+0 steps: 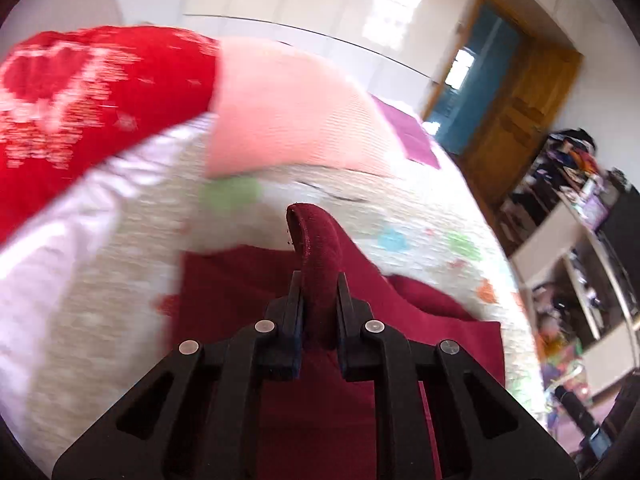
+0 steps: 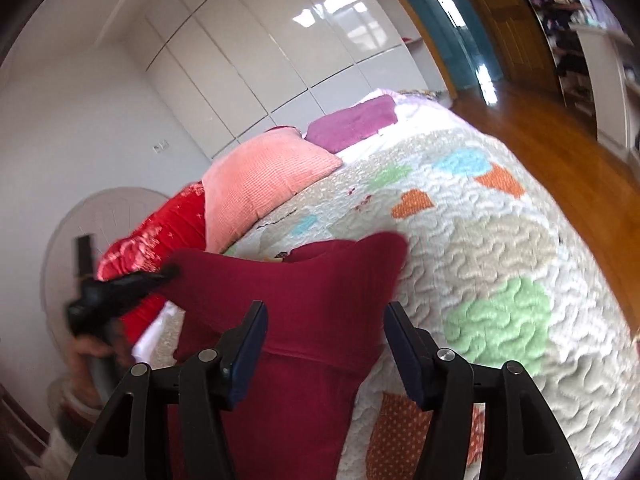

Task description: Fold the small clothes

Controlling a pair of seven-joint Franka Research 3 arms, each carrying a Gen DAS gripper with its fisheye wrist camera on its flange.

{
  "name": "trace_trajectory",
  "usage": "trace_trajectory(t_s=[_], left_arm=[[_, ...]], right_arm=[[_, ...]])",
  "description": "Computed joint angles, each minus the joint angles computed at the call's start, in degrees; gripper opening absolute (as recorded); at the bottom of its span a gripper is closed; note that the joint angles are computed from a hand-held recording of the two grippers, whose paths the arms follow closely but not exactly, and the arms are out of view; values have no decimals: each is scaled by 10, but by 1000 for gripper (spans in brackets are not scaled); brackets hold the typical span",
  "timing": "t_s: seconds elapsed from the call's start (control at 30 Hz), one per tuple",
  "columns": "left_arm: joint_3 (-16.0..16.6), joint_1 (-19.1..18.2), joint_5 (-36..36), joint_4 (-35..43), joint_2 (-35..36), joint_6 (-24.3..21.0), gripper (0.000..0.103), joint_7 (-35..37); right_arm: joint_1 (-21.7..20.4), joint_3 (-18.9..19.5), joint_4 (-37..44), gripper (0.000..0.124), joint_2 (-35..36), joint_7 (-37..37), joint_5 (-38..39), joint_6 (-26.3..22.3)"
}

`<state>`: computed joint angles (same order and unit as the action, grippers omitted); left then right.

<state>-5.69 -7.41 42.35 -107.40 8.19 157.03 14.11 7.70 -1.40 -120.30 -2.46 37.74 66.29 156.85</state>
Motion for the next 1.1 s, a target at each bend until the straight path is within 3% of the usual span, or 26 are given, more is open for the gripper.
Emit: trace_trajectory(t_s=[0.07,0.2,0.3,0.43,0.57,0.67,0.77,0.87,0.93,0.97,1.03,1.1], left_arm=[[7,14,-8,-52,-30,10,12,-10],[-4,47,-128,-107,-21,56,12,67],[1,38,-112,-106,-14,38,12,64],[2,33,-103,-109,-7,49,12,59],[6,26,-86,-95,5,46,12,49],[8,27,-95,-96,8,52,12,47],[8,27,-102,-96,7,50,12,46],[7,24,-103,-91,7,42,12,46],[5,24,-109,-87,8,47,12,48],[4,24,-110,-86,8,52,12,48],[1,24,-115,-87,8,71,12,60],[-1,24,-119,-87,11,82,12,76]], right_arm=[[3,6,17,59,21,23,-32,16],[3,12,71,59,93,144,-165,4],[-3,20,116,59,141,200,-227,-18],[-12,29,158,59,179,253,-276,-55],[-39,53,104,60,130,192,-204,-43],[-31,41,60,61,92,167,-228,-54],[-6,25,7,61,66,221,-340,11],[-1,27,9,61,77,205,-358,0],[5,31,15,58,92,203,-365,18],[14,31,13,57,101,219,-390,60],[52,-7,2,47,115,330,-495,143],[37,1,-6,46,111,368,-474,181]])
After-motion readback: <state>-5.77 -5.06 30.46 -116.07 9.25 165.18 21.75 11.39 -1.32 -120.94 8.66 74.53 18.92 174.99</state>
